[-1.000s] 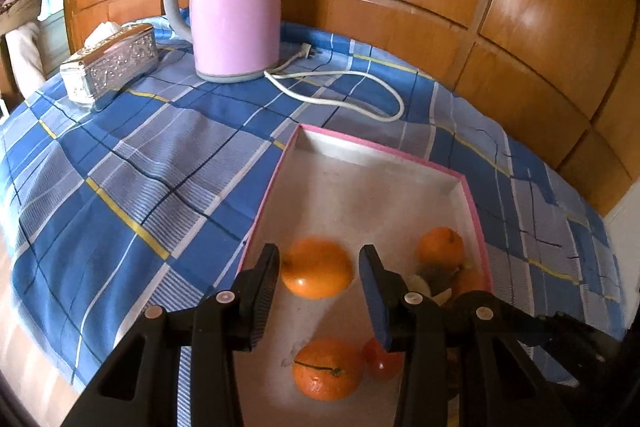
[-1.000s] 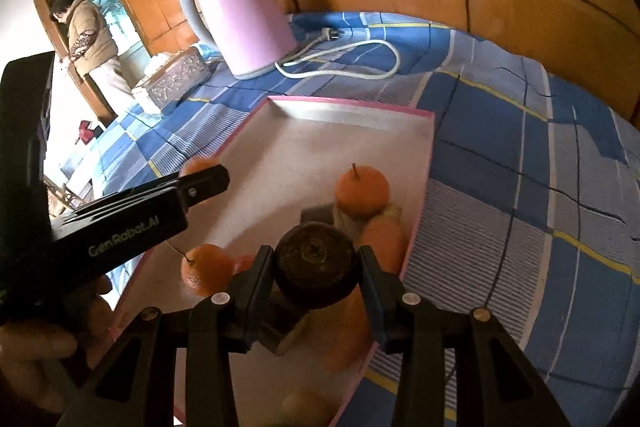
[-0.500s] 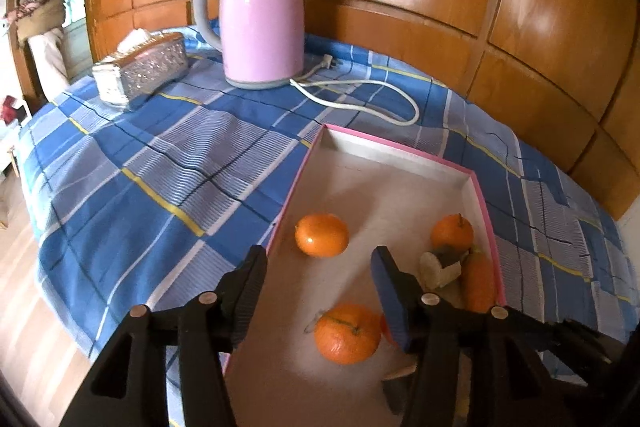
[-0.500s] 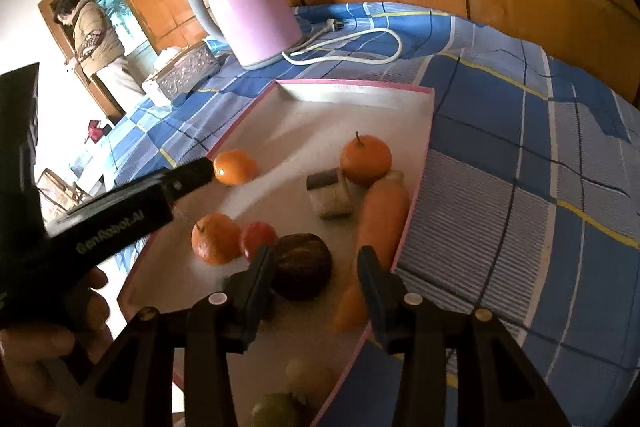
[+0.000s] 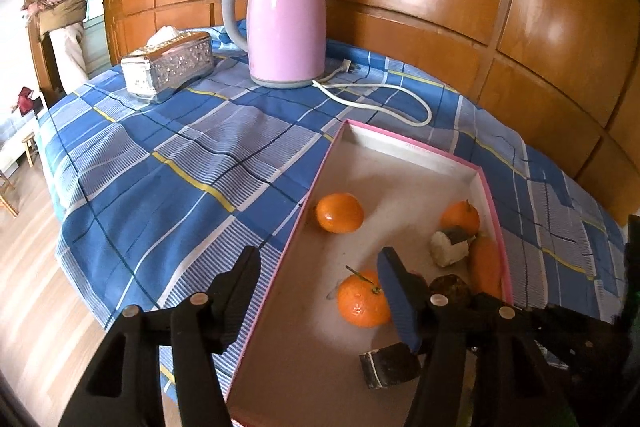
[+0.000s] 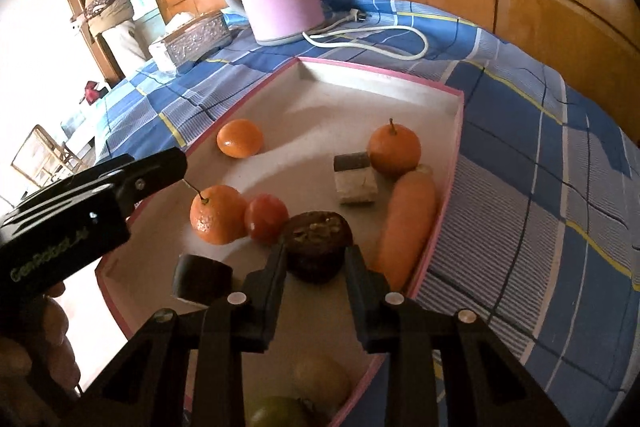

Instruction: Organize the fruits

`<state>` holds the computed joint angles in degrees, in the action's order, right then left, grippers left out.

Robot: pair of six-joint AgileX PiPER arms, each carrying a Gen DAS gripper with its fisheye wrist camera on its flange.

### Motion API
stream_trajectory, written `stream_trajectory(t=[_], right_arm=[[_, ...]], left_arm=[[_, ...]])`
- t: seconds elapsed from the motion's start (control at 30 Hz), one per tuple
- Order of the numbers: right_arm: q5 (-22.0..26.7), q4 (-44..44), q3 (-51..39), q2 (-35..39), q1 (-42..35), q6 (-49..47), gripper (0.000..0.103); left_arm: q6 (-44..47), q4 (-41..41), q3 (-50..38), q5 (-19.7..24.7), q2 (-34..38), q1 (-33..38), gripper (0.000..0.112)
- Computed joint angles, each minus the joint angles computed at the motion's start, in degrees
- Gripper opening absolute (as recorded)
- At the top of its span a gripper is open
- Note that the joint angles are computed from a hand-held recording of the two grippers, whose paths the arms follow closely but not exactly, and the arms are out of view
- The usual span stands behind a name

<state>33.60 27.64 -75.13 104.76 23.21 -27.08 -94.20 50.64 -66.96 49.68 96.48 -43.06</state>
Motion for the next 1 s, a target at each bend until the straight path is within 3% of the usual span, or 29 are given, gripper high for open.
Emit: stream_trajectory(t=[0.3, 0.5, 1.0], right_arm=[[-4.4, -2.3, 4.9, -5.5, 1.4, 3.7, 0.033], [-10.6, -16.3, 10.0, -10.5, 3.2, 20.0, 0.039], [-12.4, -44.7, 19.8, -17.1, 4.9, 51.9, 0.039]], left_arm=[[-2.3, 1.8, 0.5, 2.7, -0.7, -2.8, 0.063], [-7.1, 4.8, 2.3, 5.2, -1.8, -6.6, 0.070], [-16.5, 8.3, 5.2, 12.2, -2.4, -16.6, 0.102]])
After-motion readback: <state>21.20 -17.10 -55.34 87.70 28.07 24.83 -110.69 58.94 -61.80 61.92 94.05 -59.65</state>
